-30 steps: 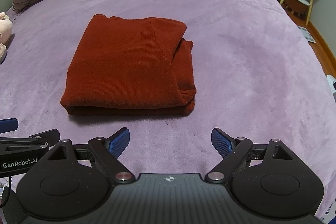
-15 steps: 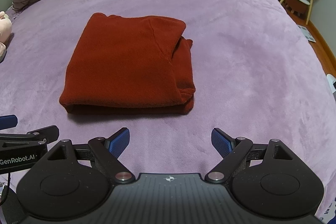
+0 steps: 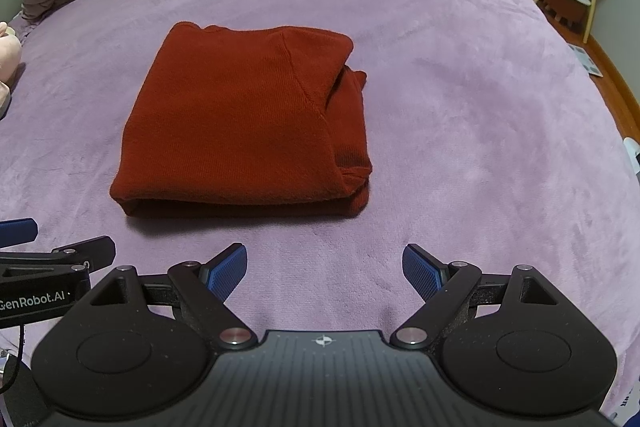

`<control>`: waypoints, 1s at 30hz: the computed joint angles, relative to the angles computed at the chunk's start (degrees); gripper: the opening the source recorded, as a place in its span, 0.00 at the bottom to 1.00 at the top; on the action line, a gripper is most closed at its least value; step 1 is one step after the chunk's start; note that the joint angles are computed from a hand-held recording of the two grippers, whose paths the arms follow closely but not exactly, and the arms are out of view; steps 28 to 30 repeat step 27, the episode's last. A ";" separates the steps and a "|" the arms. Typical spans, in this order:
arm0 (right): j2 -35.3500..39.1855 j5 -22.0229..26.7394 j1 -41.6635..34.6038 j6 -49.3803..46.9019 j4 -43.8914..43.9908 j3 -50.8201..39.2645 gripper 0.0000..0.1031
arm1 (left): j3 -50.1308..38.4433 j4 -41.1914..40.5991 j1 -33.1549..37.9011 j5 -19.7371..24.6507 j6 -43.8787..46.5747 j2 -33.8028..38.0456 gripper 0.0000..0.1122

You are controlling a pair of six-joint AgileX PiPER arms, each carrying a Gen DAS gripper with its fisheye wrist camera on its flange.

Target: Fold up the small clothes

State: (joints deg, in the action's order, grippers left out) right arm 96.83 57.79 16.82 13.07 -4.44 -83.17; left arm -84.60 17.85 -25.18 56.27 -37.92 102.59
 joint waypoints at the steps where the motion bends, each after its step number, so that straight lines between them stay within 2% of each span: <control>1: -0.01 -0.01 0.00 -0.02 -0.01 -0.01 0.83 | 0.28 0.37 -0.18 -0.39 -0.24 -0.11 0.85; 4: 0.16 0.19 0.07 0.12 -0.17 -0.13 0.83 | 1.33 2.21 -0.88 -1.33 -1.86 -0.52 0.85; 9: 0.66 0.00 -0.27 0.05 0.00 -0.23 0.83 | 0.64 3.20 -1.30 -0.29 -1.92 0.32 0.85; 30: 1.83 -0.67 -0.76 0.04 -0.41 -0.21 0.83 | -1.77 0.56 -0.08 0.59 0.69 2.85 0.85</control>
